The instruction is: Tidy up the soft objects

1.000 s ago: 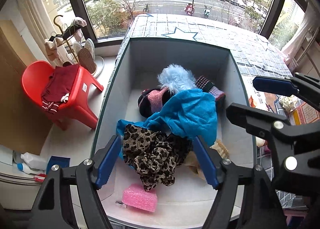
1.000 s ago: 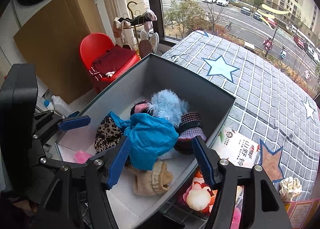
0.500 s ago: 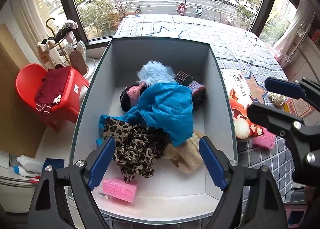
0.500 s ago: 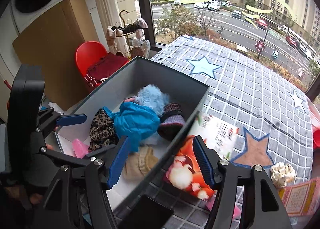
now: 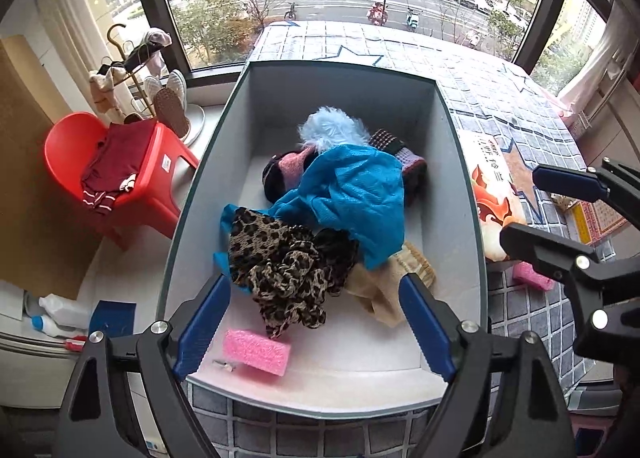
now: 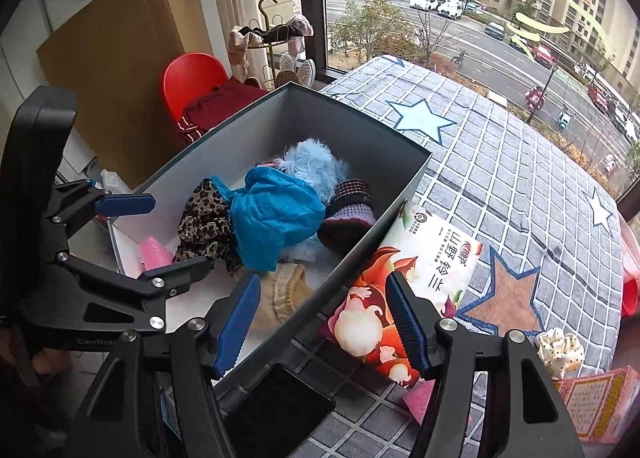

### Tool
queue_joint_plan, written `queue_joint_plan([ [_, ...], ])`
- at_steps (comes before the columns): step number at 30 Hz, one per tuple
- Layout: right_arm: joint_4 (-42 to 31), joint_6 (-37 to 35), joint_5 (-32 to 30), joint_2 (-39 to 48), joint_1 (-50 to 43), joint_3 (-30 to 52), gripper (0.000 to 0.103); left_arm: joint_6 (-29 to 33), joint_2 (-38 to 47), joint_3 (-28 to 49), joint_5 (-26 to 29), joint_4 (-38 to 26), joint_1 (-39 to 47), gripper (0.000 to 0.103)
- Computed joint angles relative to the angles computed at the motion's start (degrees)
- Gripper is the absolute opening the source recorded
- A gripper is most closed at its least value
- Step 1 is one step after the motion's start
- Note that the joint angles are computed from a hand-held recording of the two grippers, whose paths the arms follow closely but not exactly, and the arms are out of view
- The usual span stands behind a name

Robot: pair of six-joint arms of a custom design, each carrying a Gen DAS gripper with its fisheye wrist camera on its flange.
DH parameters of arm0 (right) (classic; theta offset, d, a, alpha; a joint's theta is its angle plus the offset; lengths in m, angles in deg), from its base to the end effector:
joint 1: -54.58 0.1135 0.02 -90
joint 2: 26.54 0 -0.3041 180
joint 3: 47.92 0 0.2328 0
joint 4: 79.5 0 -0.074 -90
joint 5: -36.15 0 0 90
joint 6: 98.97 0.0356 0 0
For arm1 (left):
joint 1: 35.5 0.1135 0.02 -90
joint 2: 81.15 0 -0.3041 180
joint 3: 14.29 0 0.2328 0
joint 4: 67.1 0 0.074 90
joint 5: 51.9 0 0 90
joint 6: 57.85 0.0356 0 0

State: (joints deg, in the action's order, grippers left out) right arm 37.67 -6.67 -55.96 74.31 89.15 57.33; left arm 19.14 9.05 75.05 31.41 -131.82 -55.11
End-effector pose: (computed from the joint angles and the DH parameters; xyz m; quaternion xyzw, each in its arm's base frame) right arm 0.3012 0.2092 0.3367 -0.2722 0.9228 0.1028 0.2524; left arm 0.2831 -0.0965 0.3145 0.0438 0.9748 -0.0046 0.2187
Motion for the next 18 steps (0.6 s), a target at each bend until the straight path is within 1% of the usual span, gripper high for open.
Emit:
queue_joint_plan([
  [3,0.4,0.0,-0.3,-0.4,-0.1,-0.8,0.066,0.1,-0.8,0.1,-0.6,-0.7,-0.7,0.089],
  [6,0.7,0.1,-0.5,-0.7,-0.4,-1.3,0.066,-0.7,-0.9,0.4,-4.8,-1.9,-3.1,0.089],
  [8,0.9,0.1,-0.7,-0.9,-0.7,-1.5,0.066,-0.9,-1.1,0.3,-6.4,-2.2,-4.3,0.089],
  [15,1.1,-0.3,-1.0,-1.5,-0.9,-2.0,0.066,-1.9,-1.7,0.7,-7.6,-3.5,-5.9,0.089],
  [18,1.2,-0.3,-1.1,-1.5,-1.0,-2.1,0.066,-2.4,-2.2,0.5,-7.2,-3.7,-6.1,0.089],
])
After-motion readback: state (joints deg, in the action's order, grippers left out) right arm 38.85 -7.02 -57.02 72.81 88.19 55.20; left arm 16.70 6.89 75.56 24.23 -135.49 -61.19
